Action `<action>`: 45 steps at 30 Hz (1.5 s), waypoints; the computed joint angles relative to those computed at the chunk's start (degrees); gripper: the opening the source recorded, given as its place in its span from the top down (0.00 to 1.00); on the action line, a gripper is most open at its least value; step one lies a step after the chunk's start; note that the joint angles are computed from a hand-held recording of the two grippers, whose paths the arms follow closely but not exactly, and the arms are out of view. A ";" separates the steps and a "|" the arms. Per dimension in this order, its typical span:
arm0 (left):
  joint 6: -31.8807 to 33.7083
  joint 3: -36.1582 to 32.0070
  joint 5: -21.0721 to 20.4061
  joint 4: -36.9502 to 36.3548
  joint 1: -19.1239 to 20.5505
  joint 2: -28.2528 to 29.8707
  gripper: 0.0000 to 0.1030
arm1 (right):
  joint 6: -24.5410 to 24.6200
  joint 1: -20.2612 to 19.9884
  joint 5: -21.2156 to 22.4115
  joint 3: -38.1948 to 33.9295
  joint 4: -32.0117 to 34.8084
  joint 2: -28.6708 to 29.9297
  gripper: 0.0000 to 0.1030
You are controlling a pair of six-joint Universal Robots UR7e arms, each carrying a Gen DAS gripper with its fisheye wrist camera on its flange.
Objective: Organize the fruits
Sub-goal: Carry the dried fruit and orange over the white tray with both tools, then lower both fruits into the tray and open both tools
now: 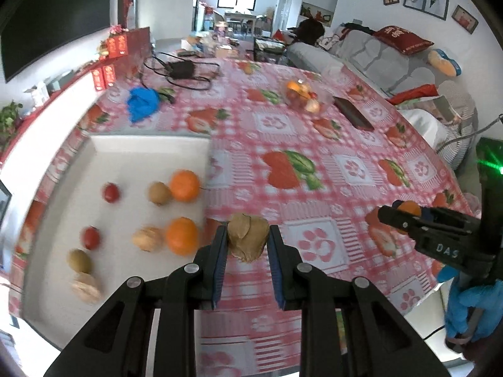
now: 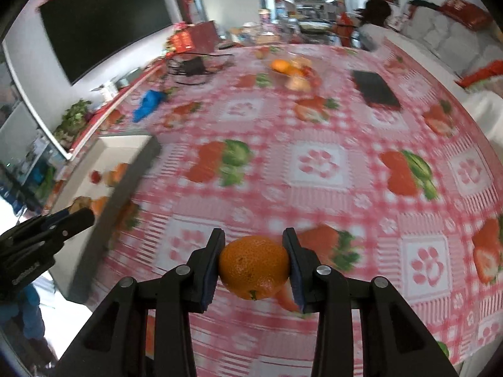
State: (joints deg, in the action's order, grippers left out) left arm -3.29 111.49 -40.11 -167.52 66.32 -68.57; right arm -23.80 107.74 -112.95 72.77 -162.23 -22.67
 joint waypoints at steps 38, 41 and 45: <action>-2.21 -0.23 7.21 3.46 9.37 -6.10 0.73 | -4.69 10.27 1.49 -38.10 29.83 25.71 0.61; -2.15 -0.51 6.96 3.45 9.69 -5.69 0.73 | -5.24 10.42 1.24 -38.91 30.20 26.33 0.61; -2.38 -0.82 7.02 3.57 10.09 -5.35 0.73 | -5.02 10.51 0.57 -42.02 32.27 28.12 0.61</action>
